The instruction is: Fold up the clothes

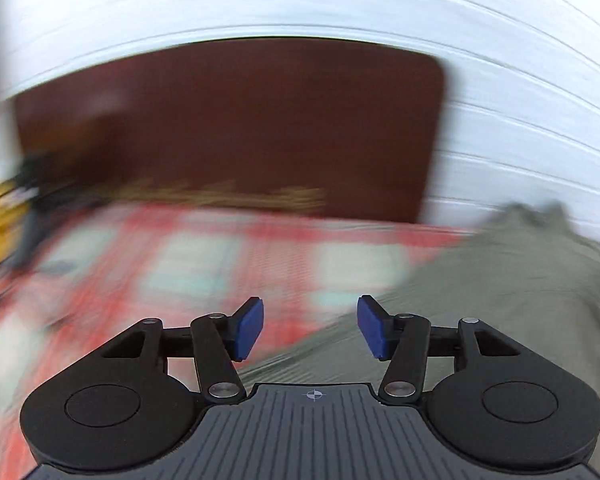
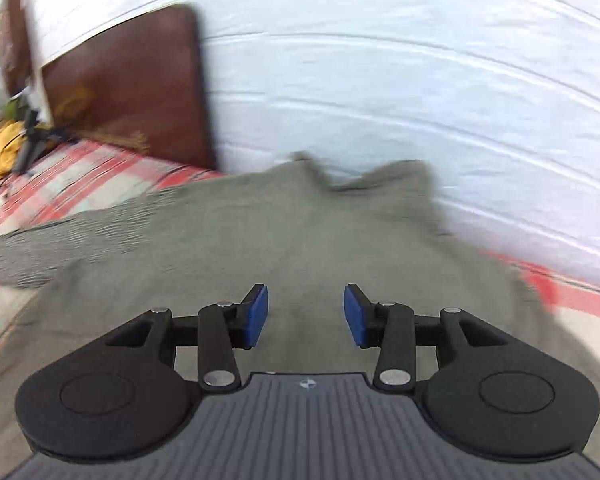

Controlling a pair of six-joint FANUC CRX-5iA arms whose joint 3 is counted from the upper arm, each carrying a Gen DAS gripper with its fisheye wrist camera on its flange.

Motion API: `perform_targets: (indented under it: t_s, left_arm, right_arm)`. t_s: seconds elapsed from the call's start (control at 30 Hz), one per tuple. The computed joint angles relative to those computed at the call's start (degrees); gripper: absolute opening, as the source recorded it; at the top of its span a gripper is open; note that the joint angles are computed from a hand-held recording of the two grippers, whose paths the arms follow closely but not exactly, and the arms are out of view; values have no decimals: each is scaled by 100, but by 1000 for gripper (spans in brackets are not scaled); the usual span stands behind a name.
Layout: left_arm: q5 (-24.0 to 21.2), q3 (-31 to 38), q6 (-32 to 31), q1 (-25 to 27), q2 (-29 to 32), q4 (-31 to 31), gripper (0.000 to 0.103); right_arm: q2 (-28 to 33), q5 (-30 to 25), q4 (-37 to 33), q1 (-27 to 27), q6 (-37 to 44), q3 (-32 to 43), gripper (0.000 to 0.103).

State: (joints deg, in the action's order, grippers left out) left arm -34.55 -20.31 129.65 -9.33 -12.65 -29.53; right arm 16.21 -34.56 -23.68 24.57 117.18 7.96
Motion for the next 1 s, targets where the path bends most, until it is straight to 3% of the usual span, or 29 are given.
perform_targets:
  t_s: [0.1, 0.17, 0.27, 0.33, 0.5, 0.63, 0.83, 0.87, 0.9, 0.93, 0.97, 1.0]
  left_arm:
    - [379, 937, -906, -182, 1242, 430, 67]
    - [468, 1594, -1518, -284, 1984, 693, 67]
    - [249, 2610, -2276, -374, 2992, 1084, 69]
    - [9, 3169, -2414, -415, 3487, 1232, 69]
    - [123, 3636, -2946, -285, 4098, 2111, 69]
    - [-289, 4251, -2550, -438, 4476, 1569, 71]
    - [-54, 4229, -2725, -410, 4625, 2054, 70]
    - [-94, 4293, -2681, -432, 4666, 2009, 67]
    - [-135, 4358, -2636, -455, 4707, 1963, 43]
    - [-189, 4424, -2605, -470, 4751, 1952, 31]
    - [-261, 4484, -2569, -470, 4798, 1998, 18]
    - [-263, 4517, -2388, -499, 4810, 1877, 15]
  right_arm:
    - [201, 50, -139, -284, 206, 233, 47]
    - [377, 32, -289, -469, 467, 439, 57]
    - [715, -5, -345, -679, 665, 822, 61]
    - [982, -153, -412, -797, 651, 1160, 61]
    - [1710, -887, -871, -1059, 645, 2176, 61]
    - [1997, -1070, -1041, -1074, 666, 2528, 61]
    - [2321, -1404, -1711, -1095, 917, 3049, 61]
    - [2375, -1418, -1710, -1059, 846, 3123, 61]
    - [2430, -1432, -1710, -1024, 775, 3199, 61]
    - [2488, -1444, -1620, -974, 612, 3285, 57]
    - [2556, -1502, -1433, -920, 341, 3411, 45]
    - [2625, -1591, -1327, -902, 136, 3546, 19]
